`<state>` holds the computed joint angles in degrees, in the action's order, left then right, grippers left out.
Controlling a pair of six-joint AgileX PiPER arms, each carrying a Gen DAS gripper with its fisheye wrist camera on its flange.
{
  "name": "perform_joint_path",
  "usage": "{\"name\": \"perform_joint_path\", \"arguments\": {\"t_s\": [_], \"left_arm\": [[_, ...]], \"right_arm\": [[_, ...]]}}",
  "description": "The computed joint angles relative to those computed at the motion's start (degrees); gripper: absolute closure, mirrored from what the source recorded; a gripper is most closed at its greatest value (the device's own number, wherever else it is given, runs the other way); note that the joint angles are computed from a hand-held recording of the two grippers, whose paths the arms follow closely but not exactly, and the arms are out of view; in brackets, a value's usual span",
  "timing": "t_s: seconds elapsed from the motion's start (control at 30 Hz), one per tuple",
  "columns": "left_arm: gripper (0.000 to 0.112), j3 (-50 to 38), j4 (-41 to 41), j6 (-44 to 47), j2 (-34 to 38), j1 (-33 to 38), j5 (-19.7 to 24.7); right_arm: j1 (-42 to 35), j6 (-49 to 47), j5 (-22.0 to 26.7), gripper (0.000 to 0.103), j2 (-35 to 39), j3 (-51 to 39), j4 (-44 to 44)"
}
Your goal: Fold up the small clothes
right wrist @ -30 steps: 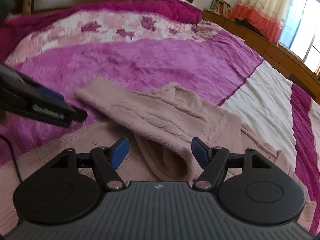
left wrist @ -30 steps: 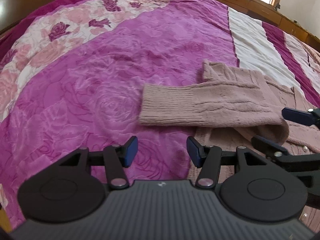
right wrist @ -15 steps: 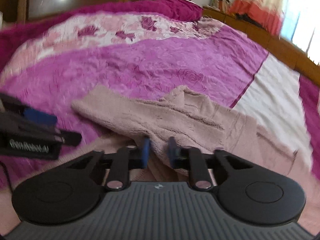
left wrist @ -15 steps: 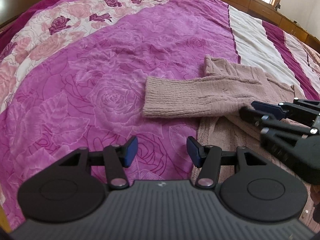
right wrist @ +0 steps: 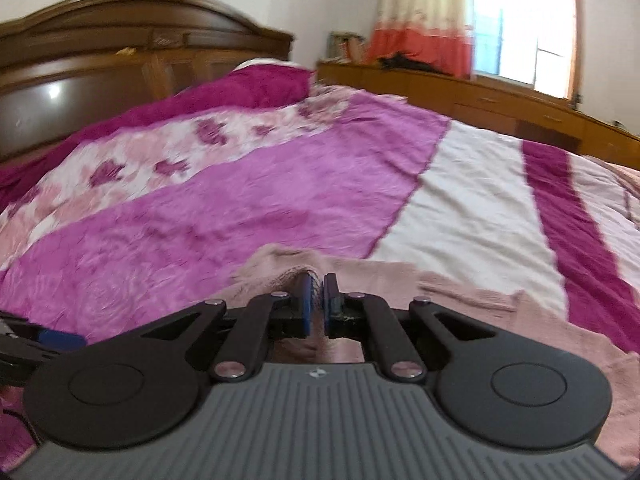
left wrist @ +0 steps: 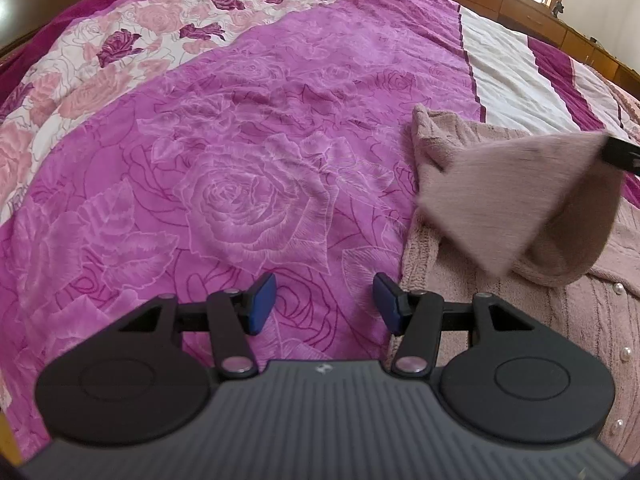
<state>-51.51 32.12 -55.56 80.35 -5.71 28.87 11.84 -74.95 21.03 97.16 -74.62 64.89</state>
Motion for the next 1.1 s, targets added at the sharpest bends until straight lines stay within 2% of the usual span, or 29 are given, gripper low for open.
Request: {"name": "perform_joint_path", "arguments": {"t_s": [0.23, 0.37, 0.5, 0.63, 0.7, 0.77, 0.8, 0.87, 1.0, 1.1], "left_arm": [[0.057, -0.66, 2.77, -2.47, 0.96, -1.25, 1.38], [0.057, -1.57, 3.34, -3.12, 1.49, -1.95, 2.63], [0.057, -2.36, 3.32, -3.03, 1.71, -2.59, 3.38], [0.057, -3.24, 4.08, -2.82, 1.97, -3.77, 4.05], [0.057, -3.75, 4.58, -3.11, 2.20, -4.38, 4.50], [0.057, -3.99, 4.59, -3.29, 2.32, -4.65, 4.57], [0.057, -4.03, 4.56, -3.36, 2.30, -4.78, 4.59], [0.057, -4.09, 4.71, -3.52, 2.21, -5.07, 4.76], [0.057, -4.23, 3.93, -2.80, 1.87, -5.19, 4.47], [0.057, -4.47, 3.89, -2.39, 1.68, -5.82, 4.09]], "right_arm": [[-9.36, 0.67, 1.30, 0.098, -2.41, 4.02, 3.30], [-12.49, -0.98, -0.20, 0.098, -2.91, 7.24, 6.33], [-14.88, 0.70, 1.58, 0.098, -1.81, 8.23, 4.53], [-16.17, 2.06, 5.81, 0.096, -1.12, 8.08, 2.81], [-14.70, 0.20, 5.35, 0.085, -1.42, 8.22, 2.66], [-12.63, -3.93, 2.69, 0.055, -2.00, 9.21, 3.42], [-11.56, -6.52, 1.39, 0.050, -2.22, 9.78, 4.58], [-10.30, -10.16, 0.55, 0.047, -2.48, 10.50, 6.02], [-7.48, -1.83, -1.02, 0.047, -0.59, 7.74, -4.59], [-6.18, 2.22, -1.71, 0.047, 1.62, 5.66, -9.22]]}}
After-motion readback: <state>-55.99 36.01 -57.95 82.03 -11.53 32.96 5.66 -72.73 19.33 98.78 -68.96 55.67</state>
